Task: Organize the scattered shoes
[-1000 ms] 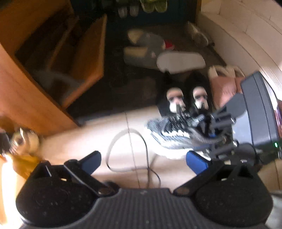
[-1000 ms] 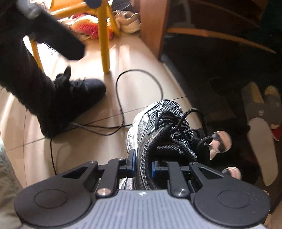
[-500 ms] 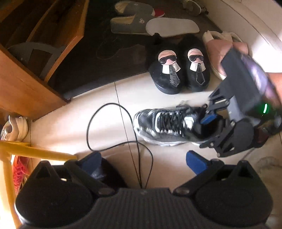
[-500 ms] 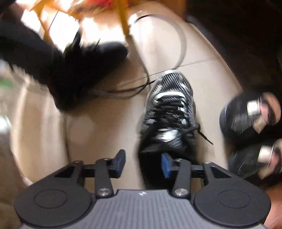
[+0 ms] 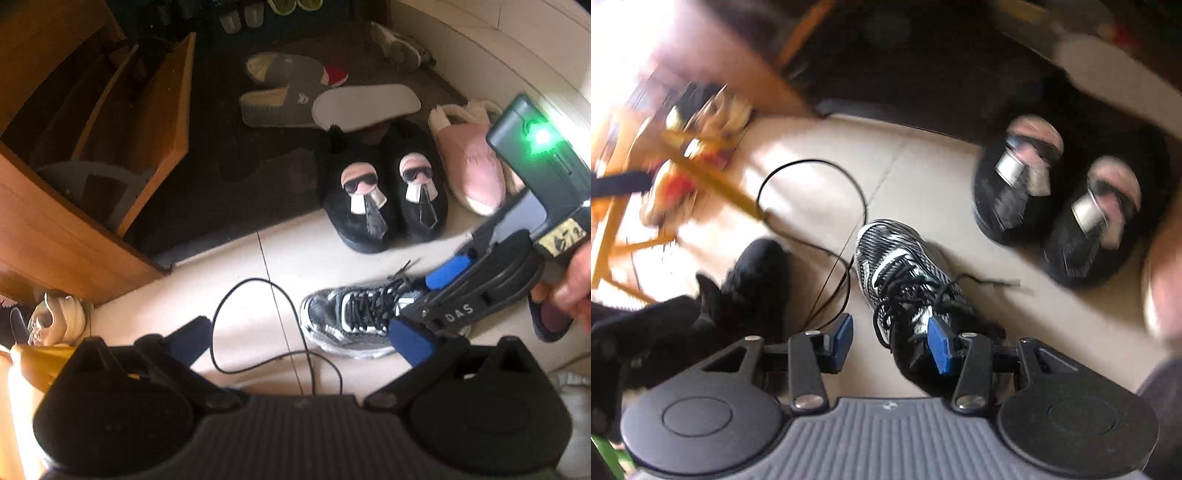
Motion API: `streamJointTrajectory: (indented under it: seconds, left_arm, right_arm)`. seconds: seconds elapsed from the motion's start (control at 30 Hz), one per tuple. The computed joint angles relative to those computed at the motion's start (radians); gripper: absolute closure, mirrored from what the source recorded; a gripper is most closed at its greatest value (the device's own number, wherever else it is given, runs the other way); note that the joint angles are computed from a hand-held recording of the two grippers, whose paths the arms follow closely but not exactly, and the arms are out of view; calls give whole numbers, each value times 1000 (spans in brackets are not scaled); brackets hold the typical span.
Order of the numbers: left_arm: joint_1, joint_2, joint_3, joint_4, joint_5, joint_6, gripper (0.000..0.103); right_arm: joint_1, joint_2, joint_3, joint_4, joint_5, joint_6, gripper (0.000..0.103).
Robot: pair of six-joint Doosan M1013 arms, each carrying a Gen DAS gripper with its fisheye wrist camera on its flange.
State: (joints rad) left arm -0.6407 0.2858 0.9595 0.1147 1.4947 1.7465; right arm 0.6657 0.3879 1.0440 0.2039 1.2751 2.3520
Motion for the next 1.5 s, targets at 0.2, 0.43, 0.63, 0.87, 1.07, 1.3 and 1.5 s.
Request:
streamJointTrajectory:
  seconds: [0.2, 0.43, 0.63, 0.87, 1.07, 1.3, 1.5]
  left_arm:
    - [-1, 2, 9, -31, -8, 40, 0]
    - [11, -10, 48, -112, -35, 242, 0]
    - [17, -7, 37, -163, 15, 342, 0]
    - [5, -17, 58, -82, 13, 354, 0]
    - [10, -9, 54, -73, 9, 310, 0]
    - [16, -4, 60, -86, 23, 297, 0]
    - [19, -3, 67, -73, 37, 279, 0]
  right_arm:
    - [29, 13, -20, -80, 42, 85, 59]
    - [28, 9, -27, -119, 43, 132, 56]
    - [19, 2, 15, -77, 40, 169, 55]
    - [-6, -21, 100, -2, -41, 291, 54]
    - [-9, -7, 114, 39, -84, 282, 49]
    - [-1, -8, 161, -15, -197, 380, 48]
    - [12, 21, 120, -54, -155, 344, 53]
